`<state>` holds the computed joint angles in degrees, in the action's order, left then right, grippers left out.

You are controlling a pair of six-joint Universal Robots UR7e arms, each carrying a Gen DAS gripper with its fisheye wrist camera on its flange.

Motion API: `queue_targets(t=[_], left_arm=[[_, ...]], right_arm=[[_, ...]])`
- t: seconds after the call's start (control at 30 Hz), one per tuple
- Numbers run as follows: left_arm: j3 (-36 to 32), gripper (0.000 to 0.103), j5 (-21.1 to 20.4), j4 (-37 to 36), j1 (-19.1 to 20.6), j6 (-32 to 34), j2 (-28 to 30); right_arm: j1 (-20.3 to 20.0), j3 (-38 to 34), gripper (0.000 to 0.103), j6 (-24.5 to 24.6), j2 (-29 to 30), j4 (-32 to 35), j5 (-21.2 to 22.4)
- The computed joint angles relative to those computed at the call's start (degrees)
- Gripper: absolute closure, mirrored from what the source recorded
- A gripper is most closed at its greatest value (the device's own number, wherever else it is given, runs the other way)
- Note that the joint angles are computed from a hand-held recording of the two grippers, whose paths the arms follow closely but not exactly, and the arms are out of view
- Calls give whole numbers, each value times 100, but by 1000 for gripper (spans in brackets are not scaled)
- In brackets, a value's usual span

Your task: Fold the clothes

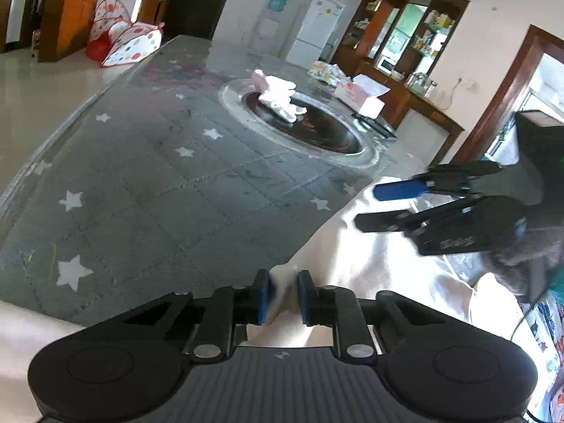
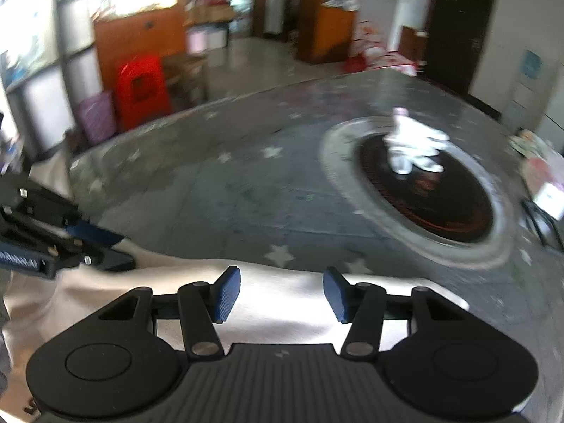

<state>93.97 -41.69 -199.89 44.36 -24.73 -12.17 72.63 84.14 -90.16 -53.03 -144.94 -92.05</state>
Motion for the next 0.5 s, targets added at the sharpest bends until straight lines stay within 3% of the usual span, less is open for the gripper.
queue_targets(t=[0.13,0.3,0.5], left_arm=[[39,88,-198,-473,2,272,36],[44,88,-469,-1192,-150,981,172],[-34,88,-971,-1268,-365,1846,372]], right_arm=[[30,-8,50,-1,40,26,31],[54,-49,50,520,-61,83,397],[70,150,50,257,-217,75,273]])
